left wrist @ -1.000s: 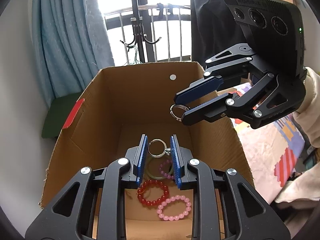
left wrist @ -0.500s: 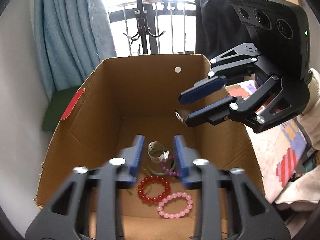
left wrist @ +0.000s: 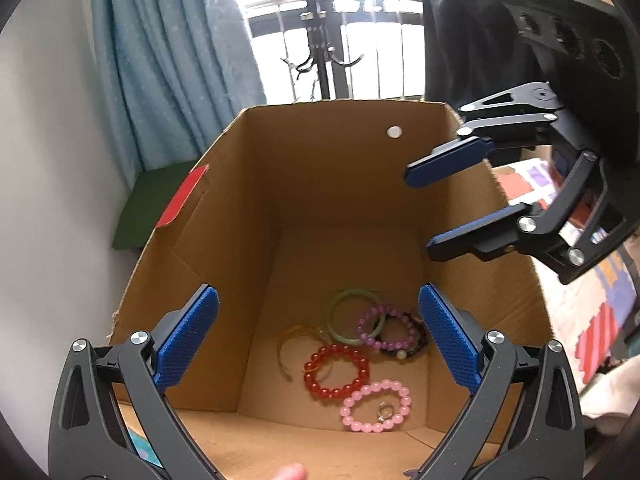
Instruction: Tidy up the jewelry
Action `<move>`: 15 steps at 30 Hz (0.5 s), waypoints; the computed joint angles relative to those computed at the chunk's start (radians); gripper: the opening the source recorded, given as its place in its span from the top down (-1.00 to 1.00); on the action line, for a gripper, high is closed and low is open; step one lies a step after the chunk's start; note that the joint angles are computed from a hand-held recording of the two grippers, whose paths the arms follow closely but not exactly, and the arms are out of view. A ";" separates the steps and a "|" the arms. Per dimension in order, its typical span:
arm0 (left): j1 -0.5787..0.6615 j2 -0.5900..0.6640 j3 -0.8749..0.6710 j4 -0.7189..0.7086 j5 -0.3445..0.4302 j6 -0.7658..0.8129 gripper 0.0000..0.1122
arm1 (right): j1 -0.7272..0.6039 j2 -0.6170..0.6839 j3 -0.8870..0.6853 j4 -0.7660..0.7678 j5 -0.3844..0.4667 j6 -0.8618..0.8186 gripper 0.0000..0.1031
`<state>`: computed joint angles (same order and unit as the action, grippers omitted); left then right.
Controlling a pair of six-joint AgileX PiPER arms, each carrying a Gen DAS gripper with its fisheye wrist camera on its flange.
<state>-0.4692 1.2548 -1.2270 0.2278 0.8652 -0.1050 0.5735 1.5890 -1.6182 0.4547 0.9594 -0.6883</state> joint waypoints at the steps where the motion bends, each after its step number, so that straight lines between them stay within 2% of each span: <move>1: -0.002 -0.006 0.011 0.008 -0.001 -0.005 -0.72 | -0.001 0.008 -0.011 0.001 0.007 0.000 0.08; 3: 0.011 -0.008 0.015 -0.030 -0.003 0.029 -0.72 | 0.004 0.010 -0.015 -0.007 0.015 0.007 0.08; 15: 0.010 -0.015 0.024 -0.020 0.001 0.014 -0.72 | 0.003 0.056 -0.061 -0.035 0.053 0.066 0.08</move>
